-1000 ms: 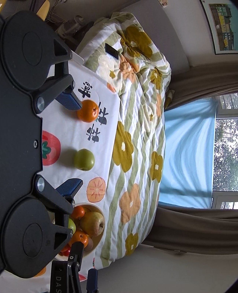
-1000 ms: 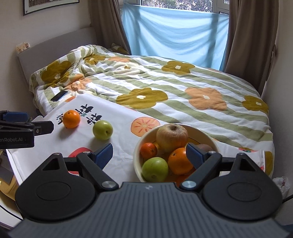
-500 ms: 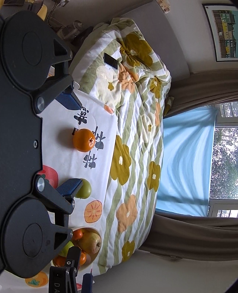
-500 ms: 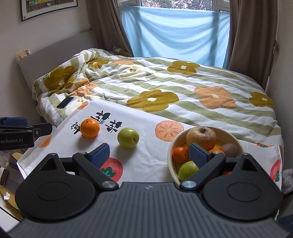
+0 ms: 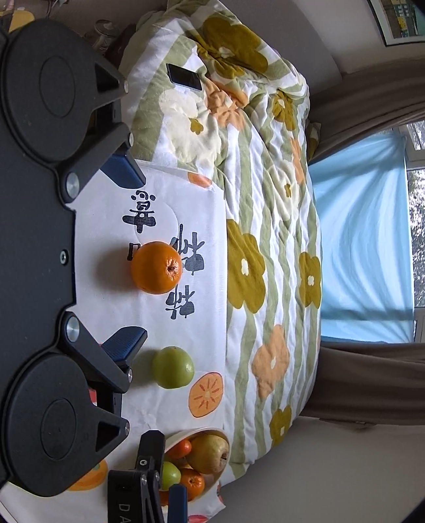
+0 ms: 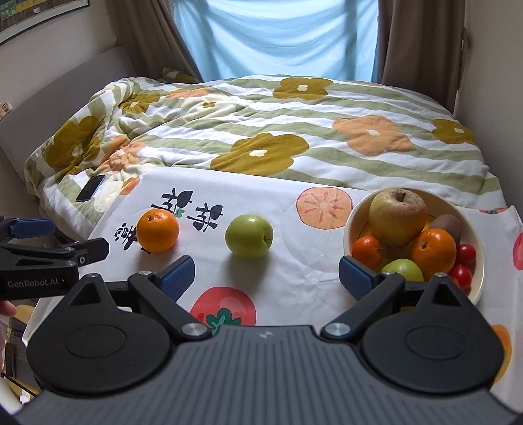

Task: Organize fruits
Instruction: 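Move both tools back toward the last orange and green apple, then grasp the last large orange with the left tool while the right tool grasps the green apple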

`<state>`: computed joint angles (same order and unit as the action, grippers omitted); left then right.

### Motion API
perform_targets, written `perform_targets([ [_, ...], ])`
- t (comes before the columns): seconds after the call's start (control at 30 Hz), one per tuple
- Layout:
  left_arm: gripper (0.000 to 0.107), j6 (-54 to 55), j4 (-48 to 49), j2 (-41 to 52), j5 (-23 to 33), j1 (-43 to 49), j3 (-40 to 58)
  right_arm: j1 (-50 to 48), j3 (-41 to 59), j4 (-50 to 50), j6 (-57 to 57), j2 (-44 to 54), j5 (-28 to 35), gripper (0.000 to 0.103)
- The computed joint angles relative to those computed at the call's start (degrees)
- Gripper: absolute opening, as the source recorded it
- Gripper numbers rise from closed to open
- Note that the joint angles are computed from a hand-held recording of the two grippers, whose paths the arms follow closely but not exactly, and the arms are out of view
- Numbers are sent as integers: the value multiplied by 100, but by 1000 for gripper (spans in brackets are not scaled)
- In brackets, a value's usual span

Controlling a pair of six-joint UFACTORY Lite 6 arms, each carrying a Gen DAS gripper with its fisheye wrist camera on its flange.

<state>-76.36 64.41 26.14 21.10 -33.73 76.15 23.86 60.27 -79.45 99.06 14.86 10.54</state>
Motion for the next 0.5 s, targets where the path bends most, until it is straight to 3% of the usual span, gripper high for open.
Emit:
perform_targets([
  [0.33, 94, 1478, -65, 1568, -721, 571, 1301, 145, 1250, -381, 1465, 1598, 318, 103],
  [0.5, 94, 1918, -113, 2249, -910, 654, 1960, 80, 1604, -1330, 2861, 2121, 144, 103],
])
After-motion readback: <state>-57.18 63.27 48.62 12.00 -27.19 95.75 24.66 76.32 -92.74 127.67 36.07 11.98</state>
